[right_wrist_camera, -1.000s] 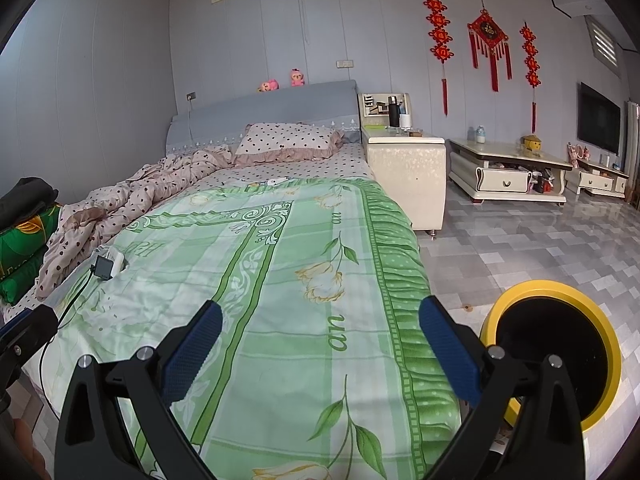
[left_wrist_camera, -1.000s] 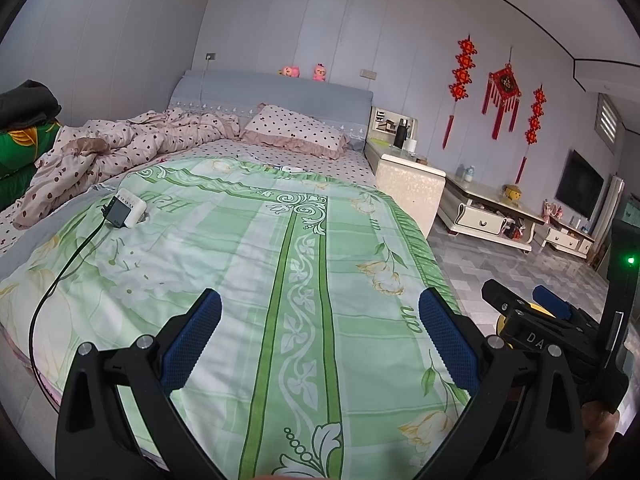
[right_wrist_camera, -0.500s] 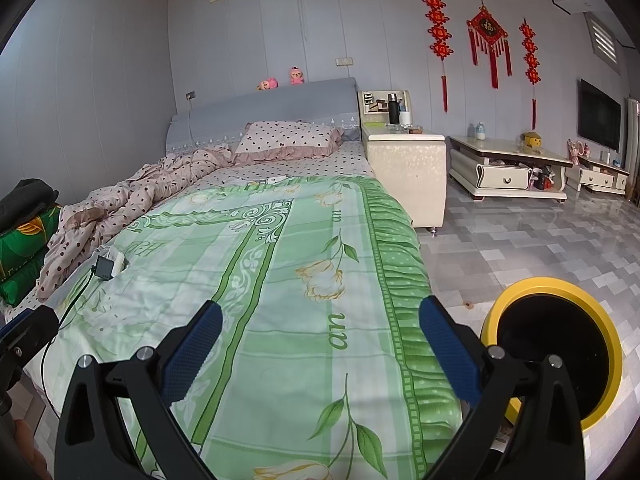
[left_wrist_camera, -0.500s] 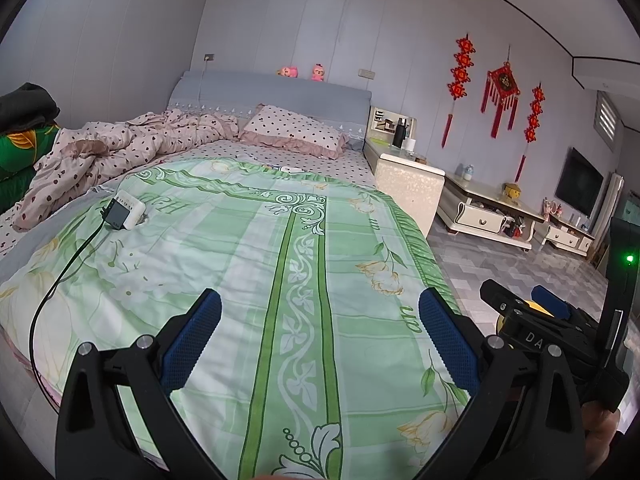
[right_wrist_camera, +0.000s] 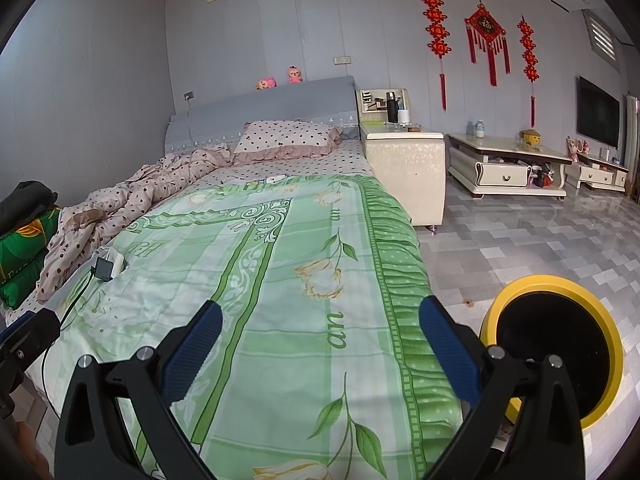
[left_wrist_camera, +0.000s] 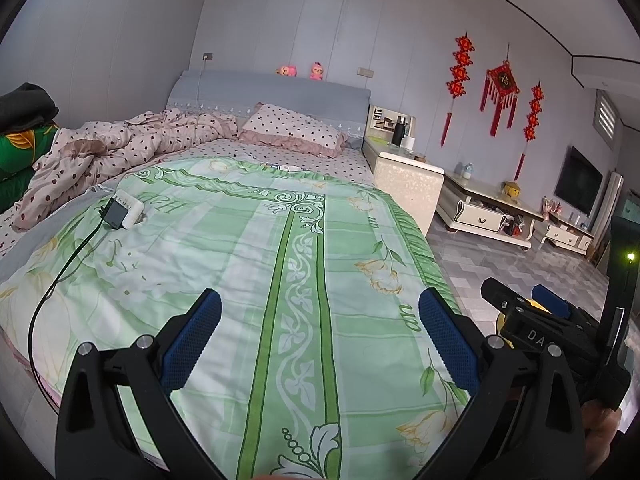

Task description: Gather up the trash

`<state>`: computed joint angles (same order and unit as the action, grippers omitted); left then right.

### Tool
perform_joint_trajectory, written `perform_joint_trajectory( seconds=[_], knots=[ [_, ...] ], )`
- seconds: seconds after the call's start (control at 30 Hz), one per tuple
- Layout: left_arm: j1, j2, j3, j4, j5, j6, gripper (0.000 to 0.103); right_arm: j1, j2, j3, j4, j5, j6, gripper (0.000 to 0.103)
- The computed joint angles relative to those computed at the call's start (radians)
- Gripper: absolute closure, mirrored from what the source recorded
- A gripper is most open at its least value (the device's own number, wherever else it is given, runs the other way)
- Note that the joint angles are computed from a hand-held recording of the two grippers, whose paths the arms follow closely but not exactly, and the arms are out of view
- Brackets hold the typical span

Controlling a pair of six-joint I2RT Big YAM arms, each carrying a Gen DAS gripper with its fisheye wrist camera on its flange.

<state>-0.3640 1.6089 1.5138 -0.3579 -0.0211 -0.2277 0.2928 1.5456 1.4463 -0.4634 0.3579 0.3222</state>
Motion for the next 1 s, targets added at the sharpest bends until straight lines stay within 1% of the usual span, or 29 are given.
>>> perform_joint_trajectory(
  seconds=[0.27,0.47,0.57,0.63,0.7,0.77,0.9,1.0],
  knots=[
    [-0.007,-0.001,-0.010,0.007,-0.003,-0.005,0.008,0.001,-0.002,-0.002,-0.002,0.001,0.003,0.008],
    [-0.011,0.004,-0.003,-0.002,-0.004,-0.008,0.008,0.002,-0.003,-0.002,-0.006,0.001,0.007,0.008],
    [-0.011,0.004,-0.006,0.009,-0.010,-0.009,0.008,0.003,-0.005,-0.004,-0.006,0.002,0.009,0.008],
    [-0.010,0.008,-0.004,0.011,0.000,-0.013,0.008,0.000,-0.002,0.000,-0.008,-0.001,0.006,0.008],
    [-0.010,0.008,-0.006,0.009,-0.001,-0.016,0.008,0.002,-0.003,-0.002,-0.007,0.002,0.007,0.008],
    [-0.014,0.005,-0.009,0.006,-0.016,-0.016,0.008,0.000,-0.003,0.000,-0.010,-0.002,0.009,0.008],
    [-0.013,0.003,-0.007,-0.004,-0.006,-0.020,0.008,0.001,-0.004,0.000,-0.011,-0.001,0.008,0.008],
    [-0.016,-0.001,-0.012,-0.005,-0.014,-0.019,0.008,-0.001,-0.002,0.003,-0.012,-0.003,0.007,0.008]
  ],
)
